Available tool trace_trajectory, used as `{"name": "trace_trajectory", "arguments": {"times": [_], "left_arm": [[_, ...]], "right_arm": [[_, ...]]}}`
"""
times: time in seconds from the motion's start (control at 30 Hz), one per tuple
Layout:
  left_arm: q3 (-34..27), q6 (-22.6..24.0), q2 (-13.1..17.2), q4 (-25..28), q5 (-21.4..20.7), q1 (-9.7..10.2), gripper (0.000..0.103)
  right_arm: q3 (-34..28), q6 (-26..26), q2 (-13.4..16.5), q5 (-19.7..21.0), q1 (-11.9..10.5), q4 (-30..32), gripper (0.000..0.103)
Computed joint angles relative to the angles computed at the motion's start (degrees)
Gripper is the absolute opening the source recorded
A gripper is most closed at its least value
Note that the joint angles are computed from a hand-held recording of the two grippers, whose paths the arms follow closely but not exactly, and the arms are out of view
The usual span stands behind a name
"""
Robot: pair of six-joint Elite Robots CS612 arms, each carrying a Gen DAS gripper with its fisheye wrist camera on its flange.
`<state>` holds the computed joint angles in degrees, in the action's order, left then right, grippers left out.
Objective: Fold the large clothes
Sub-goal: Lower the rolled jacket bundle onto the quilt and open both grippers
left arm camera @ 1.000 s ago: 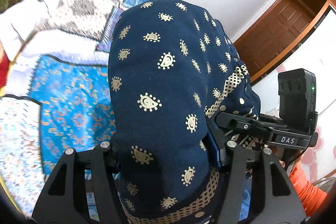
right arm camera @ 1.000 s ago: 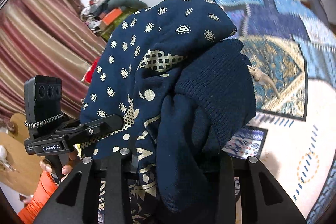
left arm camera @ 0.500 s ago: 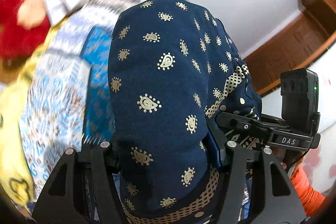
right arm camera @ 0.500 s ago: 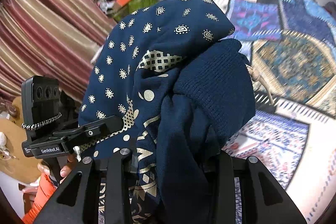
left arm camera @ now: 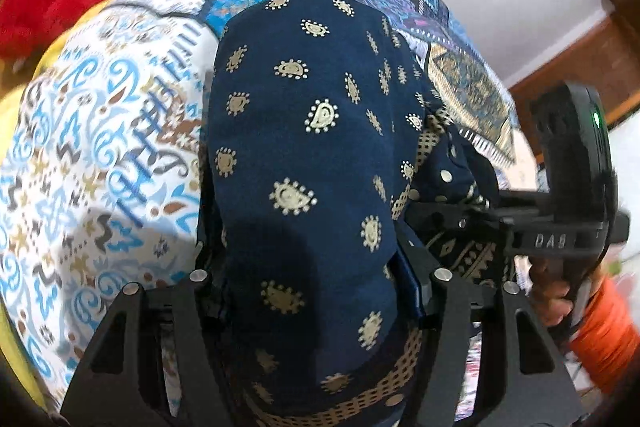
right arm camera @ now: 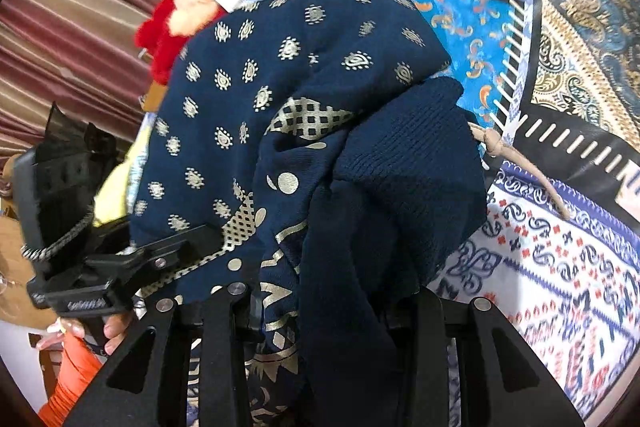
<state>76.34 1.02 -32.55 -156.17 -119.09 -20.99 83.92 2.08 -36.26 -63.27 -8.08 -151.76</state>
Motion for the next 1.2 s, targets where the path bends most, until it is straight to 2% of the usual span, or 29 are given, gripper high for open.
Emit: {"name": "trace_trajectory", "arguments": {"times": [0.07,0.13,0.2,0.27,0.4,0.43,0.5,0.6,0.63,0.7,0.77,0.83,0.9,0.93,1.03,1.07,1.1,1.2], "left_arm": [[-1.1,2.1,0.7,0.6,1.4,-0.1,0.068],[-0.9,3.0,0.5,0.9,2.6,-0.22,0.069],[-0.3,3.2,0.0,0.9,3.7,-0.24,0.069],[0.7,3.8,-0.9,-0.1,5.0,-0.25,0.069],[4.9,5.8,-4.0,-7.2,11.3,-0.81,0.068],[6.1,6.6,-4.9,-9.2,12.1,-0.97,0.068],[8.2,7.9,-6.4,-11.7,10.9,-0.91,0.069],[9.9,9.8,-7.1,-12.8,10.1,-1.38,0.082],[10.3,10.6,-7.0,-13.0,10.9,-1.83,0.083],[11.0,12.4,-6.7,-11.2,14.1,-2.72,0.083],[11.5,13.0,-6.4,-9.7,16.9,-2.98,0.083],[11.4,12.7,-6.0,-7.6,18.8,-2.85,0.085],[11.4,11.3,-5.7,-7.2,19.8,-2.28,0.087],[11.4,11.0,-5.5,-7.4,19.8,-1.99,0.09],[11.2,9.3,-5.1,-7.0,19.1,-1.13,0.092],[11.3,9.3,-5.0,-7.2,19.1,-0.98,0.092],[11.5,9.3,-5.0,-7.6,18.7,-0.86,0.092],[12.7,10.2,-5.6,-9.5,20.5,-1.26,0.092]], "right_arm": [[-1.0,1.0,0.6,-0.9,-0.2,2.2,0.041],[-1.5,1.7,0.9,-2.0,-0.3,3.6,0.053],[-0.6,1.4,0.2,-2.1,-0.7,3.6,0.059],[0.6,1.3,-0.8,-3.9,-1.0,3.3,0.065],[4.8,-1.0,-4.6,-9.2,-0.7,-1.4,0.066],[6.1,-1.7,-5.9,-10.2,-0.4,-3.3,0.066],[8.3,-3.1,-7.8,-10.7,0.0,-7.1,0.068],[9.5,-3.9,-8.6,-8.7,0.6,-10.6,0.089],[9.8,-4.3,-8.5,-8.3,1.2,-11.8,0.091],[10.1,-6.2,-8.2,-10.1,2.4,-12.6,0.091],[9.8,-10.0,-7.4,-13.1,3.5,-9.2,0.091],[8.8,-12.2,-6.3,-16.1,4.2,-5.2,0.091],[9.0,-14.5,-5.8,-20.6,4.6,-4.5,0.091],[9.9,-15.9,-5.9,-21.0,4.3,-5.9,0.091],[12.1,-15.3,-7.3,-16.0,2.0,-6.0,0.091],[12.8,-15.1,-7.8,-16.7,1.7,-6.2,0.091],[13.5,-15.3,-8.1,-19.1,1.5,-7.4,0.091],[15.1,-14.2,-9.0,-16.9,-0.2,-7.0,0.091]]}}
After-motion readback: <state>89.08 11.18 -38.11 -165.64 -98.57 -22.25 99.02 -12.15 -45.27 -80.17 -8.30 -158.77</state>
